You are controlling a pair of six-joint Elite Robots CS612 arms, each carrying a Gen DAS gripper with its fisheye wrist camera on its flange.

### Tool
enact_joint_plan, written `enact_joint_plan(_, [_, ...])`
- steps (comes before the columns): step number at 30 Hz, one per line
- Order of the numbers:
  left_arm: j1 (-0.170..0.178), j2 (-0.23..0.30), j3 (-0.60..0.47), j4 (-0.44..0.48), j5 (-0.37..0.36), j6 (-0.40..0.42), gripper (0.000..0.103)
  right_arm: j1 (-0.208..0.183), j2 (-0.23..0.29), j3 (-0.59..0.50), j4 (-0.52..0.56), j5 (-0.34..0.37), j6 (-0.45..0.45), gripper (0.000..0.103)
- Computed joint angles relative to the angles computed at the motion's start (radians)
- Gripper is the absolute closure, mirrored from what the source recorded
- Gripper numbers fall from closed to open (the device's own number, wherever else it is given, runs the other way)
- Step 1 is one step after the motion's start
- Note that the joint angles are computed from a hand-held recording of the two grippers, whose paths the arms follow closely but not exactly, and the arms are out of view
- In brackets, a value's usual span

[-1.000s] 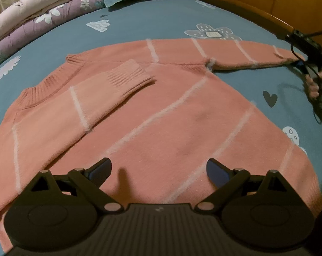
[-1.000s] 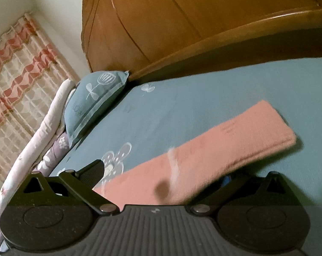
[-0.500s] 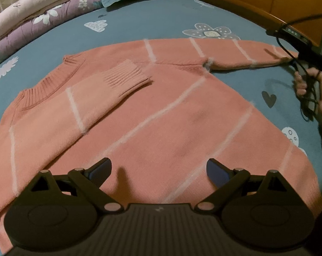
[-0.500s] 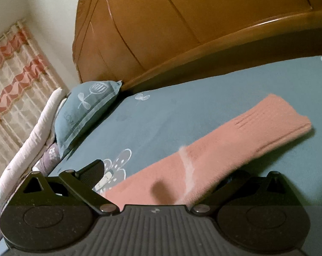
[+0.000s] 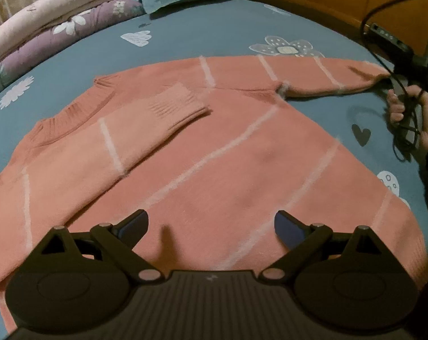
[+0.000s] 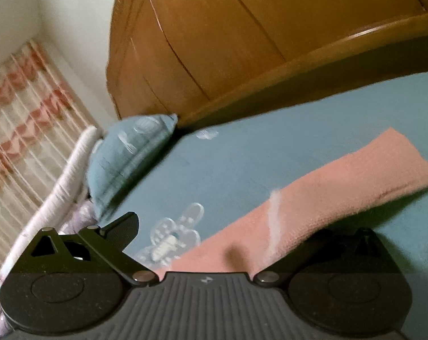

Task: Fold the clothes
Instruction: 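Lower the right gripper along the extended sleeve toward its ribbed cuff, then grasp the ribbed sleeve cuff with the right gripper and lift it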

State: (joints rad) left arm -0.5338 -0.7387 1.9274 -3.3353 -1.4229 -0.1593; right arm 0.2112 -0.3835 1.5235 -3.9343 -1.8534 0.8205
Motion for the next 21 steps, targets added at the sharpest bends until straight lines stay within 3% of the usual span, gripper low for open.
enact_joint_plan(3, [0.001,-0.003,0.007,-0.01,0.007,-0.009,0.007,0.002,0.001,-0.003,-0.04,0.006,-0.004,0.0])
enact_joint_plan(15, [0.014,-0.036,0.068,-0.102,-0.032,-0.008,0.007,0.012,-0.045,-0.009,-0.011,0.088,-0.04,0.0])
enact_joint_plan(21, [0.029,-0.053,0.108,-0.131,-0.069,-0.045,0.007,0.027,-0.073,-0.022,0.071,0.136,-0.101,0.0])
